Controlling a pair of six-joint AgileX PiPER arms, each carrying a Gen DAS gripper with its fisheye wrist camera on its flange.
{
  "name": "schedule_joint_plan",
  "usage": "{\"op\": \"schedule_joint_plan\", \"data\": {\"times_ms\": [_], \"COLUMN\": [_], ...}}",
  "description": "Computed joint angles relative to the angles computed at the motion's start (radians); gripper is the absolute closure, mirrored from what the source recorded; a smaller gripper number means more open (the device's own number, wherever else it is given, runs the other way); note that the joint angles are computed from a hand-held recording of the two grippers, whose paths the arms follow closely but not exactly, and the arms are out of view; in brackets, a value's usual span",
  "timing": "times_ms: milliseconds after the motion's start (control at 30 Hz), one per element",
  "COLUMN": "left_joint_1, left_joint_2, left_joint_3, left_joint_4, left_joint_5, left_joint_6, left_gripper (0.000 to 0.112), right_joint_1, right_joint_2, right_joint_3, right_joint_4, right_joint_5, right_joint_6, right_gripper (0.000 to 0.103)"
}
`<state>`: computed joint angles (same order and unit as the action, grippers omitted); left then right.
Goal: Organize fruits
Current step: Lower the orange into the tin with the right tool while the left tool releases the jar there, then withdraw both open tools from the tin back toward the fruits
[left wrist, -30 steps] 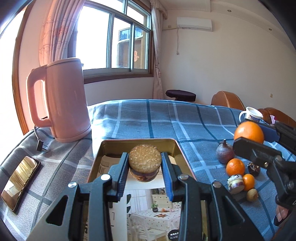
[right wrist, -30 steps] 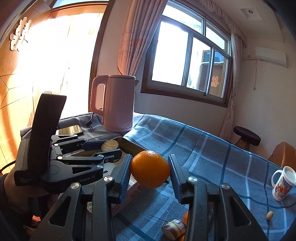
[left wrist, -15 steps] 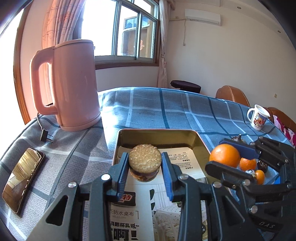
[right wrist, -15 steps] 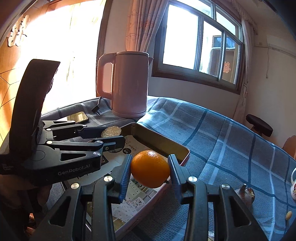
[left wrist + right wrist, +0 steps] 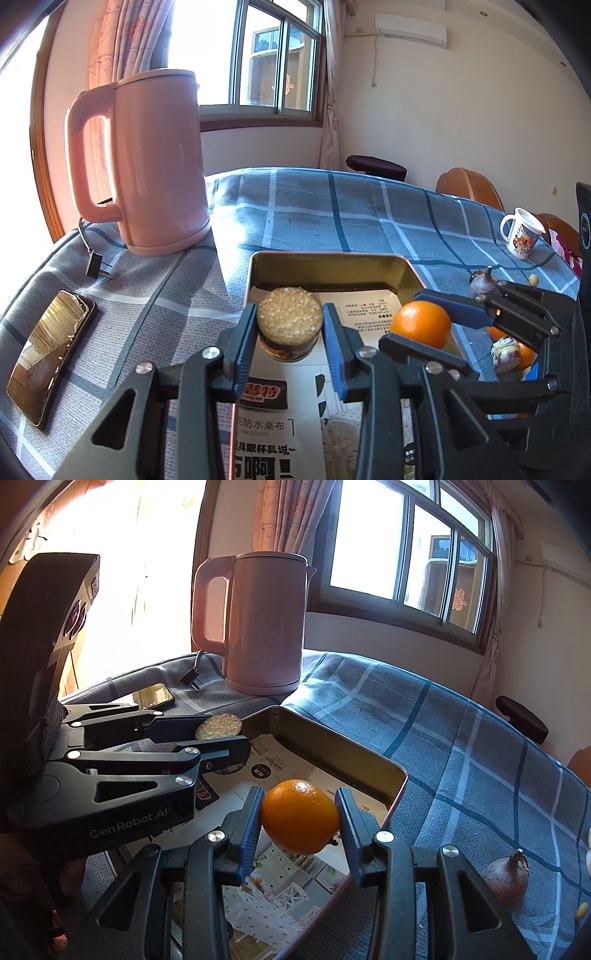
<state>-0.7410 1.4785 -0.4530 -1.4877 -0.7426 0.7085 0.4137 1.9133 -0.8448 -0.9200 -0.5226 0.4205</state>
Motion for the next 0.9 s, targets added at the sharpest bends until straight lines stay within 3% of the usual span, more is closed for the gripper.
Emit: {"op": "schedule_joint_plan", "data": {"times_ms": [200, 233, 300, 367, 500, 667, 900], "left_joint_1": [-0.009, -0.017, -0.044, -0.068, -0.114, -0.19, -0.276], "left_joint_2": [-0.002, -0.003, -0.003, -0.01, -0.032, -0.007, 0.055], "left_joint_3": [0.003, 0.004, 0.007, 0.017, 0.047, 0.031, -0.046], "left_joint_4": [-0.009, -0.012, -0.029, -0.035, -0.007, 0.016, -0.004], "left_joint_5": [-0.019, -0.031, -0.07, -0.11, -0.155, -0.192, -0.213], "left_joint_6": [0.001, -0.001, -0.009, -0.034, -0.103, -0.157, -0.119], "left_gripper": [0.073, 0.069, 0.054, 0.039, 0.038, 0.032, 0.031], "right_joint_1": [0.003, 0.004, 0.003, -0.008, -0.049, -0.219, -0.509], "right_joint_2": [0.01, 0.011, 0.006, -0.001, -0.034, -0.129, -0.177], "right_joint_3": [-0.021, -0.023, -0.012, 0.005, 0.069, 0.197, 0.298], "right_joint_4": [-0.043, -0.041, 0.002, 0.031, 0.087, 0.06, -0.046], "right_joint_5": [0.015, 0.017, 0.009, -0.018, -0.06, -0.155, -0.201], "right_joint_6": [0.05, 0.049, 0.015, -0.008, -0.083, -0.112, -0.091], "right_gripper": [0.061, 0.059, 0.041, 0.036, 0.036, 0.036, 0.036]}}
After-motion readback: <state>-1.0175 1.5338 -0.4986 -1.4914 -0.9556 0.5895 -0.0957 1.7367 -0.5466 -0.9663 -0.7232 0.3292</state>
